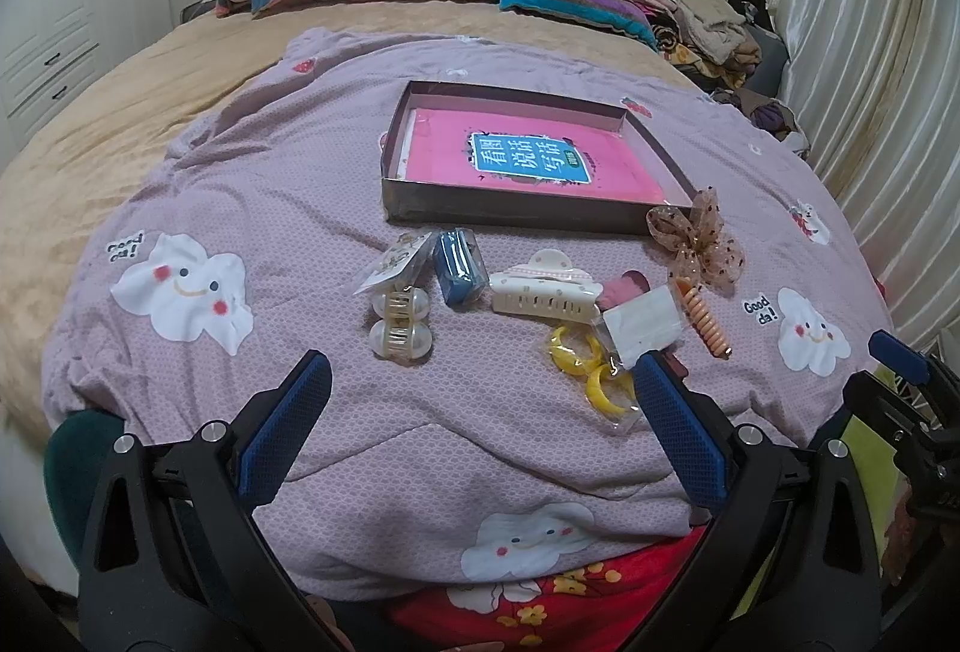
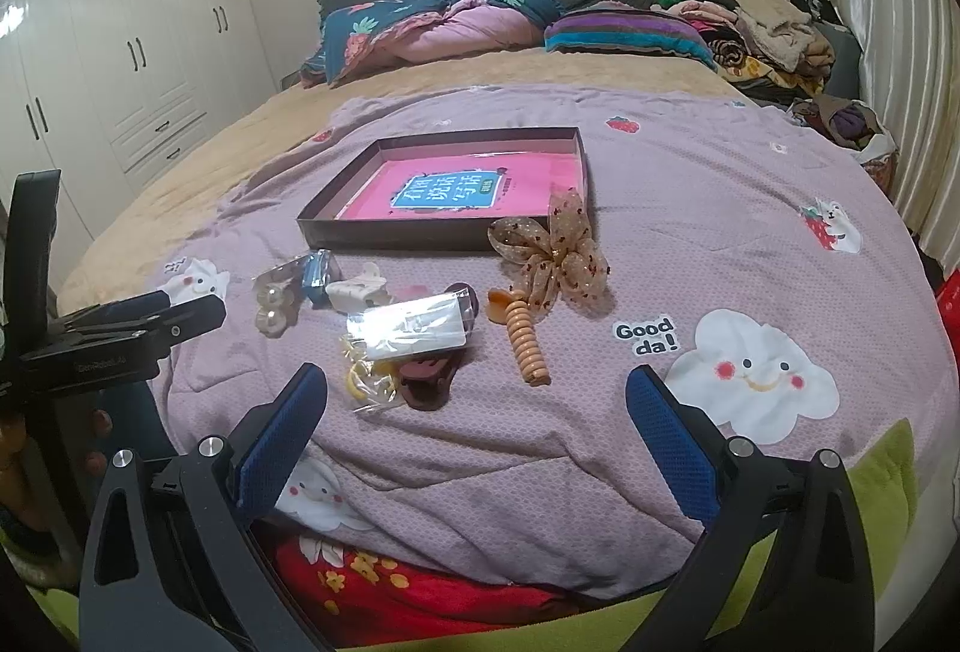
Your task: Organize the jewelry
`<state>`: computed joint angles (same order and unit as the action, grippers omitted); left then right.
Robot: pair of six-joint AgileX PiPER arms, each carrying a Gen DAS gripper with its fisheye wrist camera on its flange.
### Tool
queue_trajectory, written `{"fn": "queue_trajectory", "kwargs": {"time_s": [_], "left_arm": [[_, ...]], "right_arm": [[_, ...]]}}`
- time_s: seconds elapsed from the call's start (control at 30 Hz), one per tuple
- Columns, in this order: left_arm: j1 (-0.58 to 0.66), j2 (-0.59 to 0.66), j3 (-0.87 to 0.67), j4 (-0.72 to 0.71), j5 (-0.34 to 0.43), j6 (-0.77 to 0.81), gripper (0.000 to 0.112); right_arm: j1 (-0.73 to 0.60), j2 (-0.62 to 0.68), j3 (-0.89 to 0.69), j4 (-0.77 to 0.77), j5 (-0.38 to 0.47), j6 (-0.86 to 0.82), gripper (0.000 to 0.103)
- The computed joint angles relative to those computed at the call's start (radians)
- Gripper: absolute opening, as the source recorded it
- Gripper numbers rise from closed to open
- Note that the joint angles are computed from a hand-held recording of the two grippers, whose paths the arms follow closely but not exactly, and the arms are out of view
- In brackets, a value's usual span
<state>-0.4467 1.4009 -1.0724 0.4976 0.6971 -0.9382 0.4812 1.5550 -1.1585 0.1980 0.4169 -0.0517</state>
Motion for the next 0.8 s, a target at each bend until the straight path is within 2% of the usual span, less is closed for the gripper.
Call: {"fn": "queue_trajectory", "kwargs": {"time_s": [0.33, 0.8], "left_arm": [[-0.001, 0.0, -0.001, 0.002, 0.002, -0.005, 0.095], [0.106, -0.031, 0.044, -0.049, -0.034, 0.04, 0.095]], "right_arm": [[-0.002, 0.0, 0.002, 0.019, 0.0, -0.024, 0.099], [0.033, 0.078, -0.087, 0.044, 0.041, -0.082, 0.099]]}}
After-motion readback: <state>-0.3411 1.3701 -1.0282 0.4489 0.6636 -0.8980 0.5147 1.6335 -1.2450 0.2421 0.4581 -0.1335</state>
